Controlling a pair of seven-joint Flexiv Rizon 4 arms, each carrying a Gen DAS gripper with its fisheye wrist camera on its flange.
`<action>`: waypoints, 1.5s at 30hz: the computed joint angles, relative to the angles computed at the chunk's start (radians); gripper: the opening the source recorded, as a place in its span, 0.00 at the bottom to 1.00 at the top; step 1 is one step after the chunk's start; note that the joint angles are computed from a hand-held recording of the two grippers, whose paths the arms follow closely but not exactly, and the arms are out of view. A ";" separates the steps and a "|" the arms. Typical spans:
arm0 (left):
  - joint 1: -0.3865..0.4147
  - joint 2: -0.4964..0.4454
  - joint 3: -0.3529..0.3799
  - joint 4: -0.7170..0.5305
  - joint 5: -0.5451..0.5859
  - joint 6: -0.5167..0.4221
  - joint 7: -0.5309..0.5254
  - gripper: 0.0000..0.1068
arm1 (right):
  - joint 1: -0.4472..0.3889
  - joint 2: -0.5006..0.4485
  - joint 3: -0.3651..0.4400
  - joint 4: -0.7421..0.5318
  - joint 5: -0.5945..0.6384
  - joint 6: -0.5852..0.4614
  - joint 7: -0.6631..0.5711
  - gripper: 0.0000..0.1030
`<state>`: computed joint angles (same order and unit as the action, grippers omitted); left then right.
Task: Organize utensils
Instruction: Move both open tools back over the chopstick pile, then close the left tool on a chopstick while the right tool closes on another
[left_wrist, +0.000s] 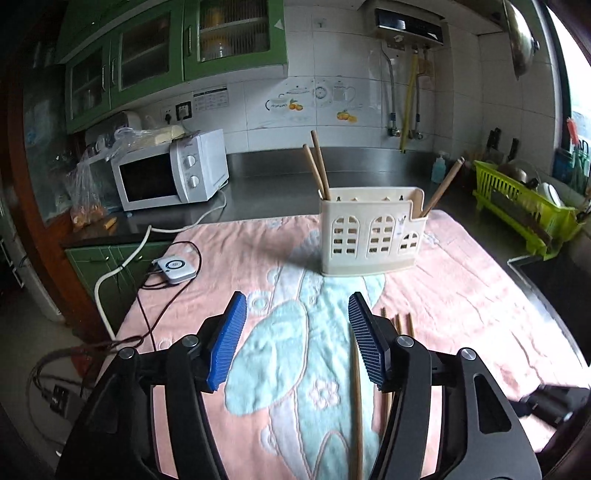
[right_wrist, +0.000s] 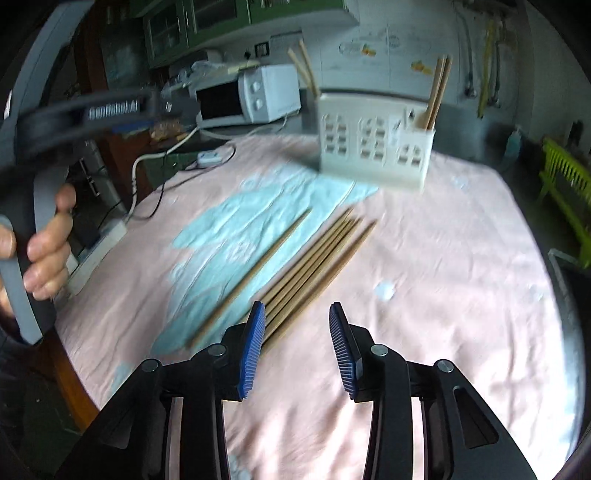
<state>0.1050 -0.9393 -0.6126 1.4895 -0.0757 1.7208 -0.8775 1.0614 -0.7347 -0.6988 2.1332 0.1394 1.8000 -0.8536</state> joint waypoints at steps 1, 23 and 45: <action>0.001 0.002 0.004 0.011 0.004 0.012 -0.002 0.56 | -0.007 -0.010 0.020 -0.003 0.002 -0.001 0.007 0.35; -0.014 0.004 0.110 0.085 0.009 -0.012 -0.060 0.61 | -0.024 -0.071 0.070 -0.032 -0.055 -0.068 0.102 0.35; 0.048 -0.001 0.059 0.183 -0.011 -0.065 0.035 0.57 | 0.063 -0.112 -0.037 -0.033 -0.095 -0.132 0.266 0.12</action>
